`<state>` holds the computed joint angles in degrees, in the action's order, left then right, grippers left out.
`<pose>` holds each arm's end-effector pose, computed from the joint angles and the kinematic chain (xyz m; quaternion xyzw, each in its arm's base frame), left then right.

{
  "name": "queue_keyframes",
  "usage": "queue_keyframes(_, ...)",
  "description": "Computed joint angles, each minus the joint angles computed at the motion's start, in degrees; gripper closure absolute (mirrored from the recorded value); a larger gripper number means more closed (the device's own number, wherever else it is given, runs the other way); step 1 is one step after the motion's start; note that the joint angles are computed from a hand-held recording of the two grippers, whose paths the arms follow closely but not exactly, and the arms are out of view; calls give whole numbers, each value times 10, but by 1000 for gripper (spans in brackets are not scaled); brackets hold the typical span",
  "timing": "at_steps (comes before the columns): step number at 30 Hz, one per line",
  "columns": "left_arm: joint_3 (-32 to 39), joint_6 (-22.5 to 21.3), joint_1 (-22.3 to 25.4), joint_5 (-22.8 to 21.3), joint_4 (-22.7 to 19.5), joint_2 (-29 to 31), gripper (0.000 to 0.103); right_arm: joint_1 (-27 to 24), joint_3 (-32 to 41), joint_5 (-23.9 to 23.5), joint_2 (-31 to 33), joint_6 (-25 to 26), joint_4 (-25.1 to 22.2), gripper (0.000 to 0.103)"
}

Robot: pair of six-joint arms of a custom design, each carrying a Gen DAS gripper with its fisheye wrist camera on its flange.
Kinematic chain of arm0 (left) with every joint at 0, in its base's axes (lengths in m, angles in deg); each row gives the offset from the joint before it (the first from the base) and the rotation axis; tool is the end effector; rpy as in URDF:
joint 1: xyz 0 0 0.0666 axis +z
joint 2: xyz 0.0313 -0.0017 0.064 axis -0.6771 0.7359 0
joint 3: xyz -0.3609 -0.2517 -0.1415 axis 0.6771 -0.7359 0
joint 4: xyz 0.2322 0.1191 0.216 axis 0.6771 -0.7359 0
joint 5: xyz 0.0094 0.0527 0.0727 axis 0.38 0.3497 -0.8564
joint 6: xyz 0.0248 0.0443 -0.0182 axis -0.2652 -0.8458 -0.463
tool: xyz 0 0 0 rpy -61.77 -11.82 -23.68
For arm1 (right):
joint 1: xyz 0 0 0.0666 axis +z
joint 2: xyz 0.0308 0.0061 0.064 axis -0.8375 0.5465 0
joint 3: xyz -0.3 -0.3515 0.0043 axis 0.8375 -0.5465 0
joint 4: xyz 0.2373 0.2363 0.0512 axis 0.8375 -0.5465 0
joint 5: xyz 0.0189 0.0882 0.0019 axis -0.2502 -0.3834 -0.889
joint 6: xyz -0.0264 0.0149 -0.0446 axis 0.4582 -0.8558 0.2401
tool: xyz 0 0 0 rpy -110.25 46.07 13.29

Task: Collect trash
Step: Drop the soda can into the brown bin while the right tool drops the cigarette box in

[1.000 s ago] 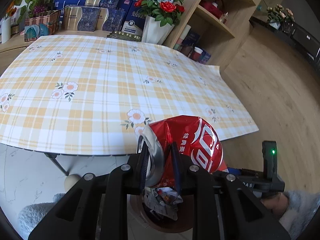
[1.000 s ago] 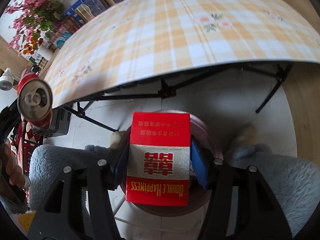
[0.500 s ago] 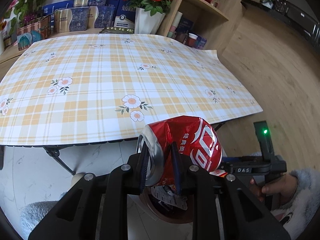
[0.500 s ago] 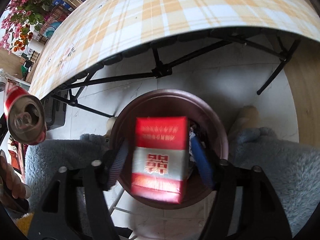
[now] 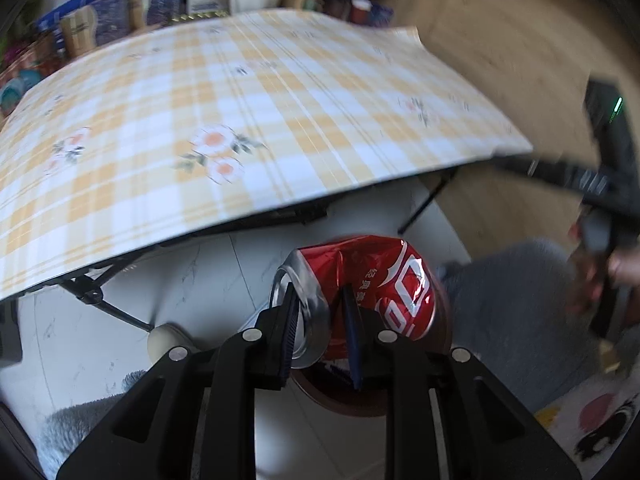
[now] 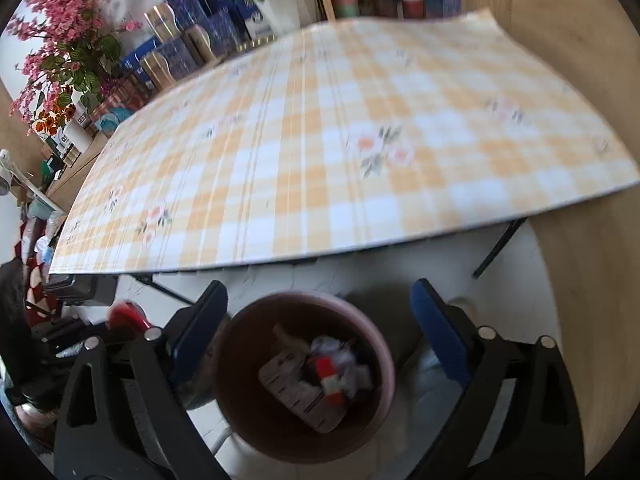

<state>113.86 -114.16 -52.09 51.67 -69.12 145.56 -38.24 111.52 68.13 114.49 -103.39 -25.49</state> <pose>0.6539 -0.1250 0.4458 0.3274 0.9036 -0.1898 0.2006 0.5771 0.1876 0.4898 0.1817 0.9349 0.0668 0.2974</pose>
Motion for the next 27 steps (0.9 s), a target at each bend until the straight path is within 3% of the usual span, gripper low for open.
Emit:
queue_keyframes(6, -5, -53, -29, -38, -24, 18, 82, -6, 15, 45, -11, 30, -2, 8)
queue_keyframes(14, -7, -72, -52, -61, -49, 44, 80, -10, 24, 63, -17, 31, -5, 7)
queue_keyframes(16, -9, -68, -54, -56, -42, 43, 62, -10, 23, 64, -18, 30, -4, 7)
queue_keyframes(17, -10, -65, -53, -48, -36, 41, 47, -10, 23, 64, -18, 31, -5, 7)
queue_keyframes(18, -6, -58, -49, -32, -34, 39, 40, -10, 25, 64, -18, 32, -7, 7)
queue_keyframes(21, 10, -24, -42, -7, -10, 31, 26, -9, 26, 67, -18, 32, -8, 7)
queue_keyframes(27, 32, 53, -23, -4, 80, 2, 12, -5, 42, 79, -16, 43, -17, 6)
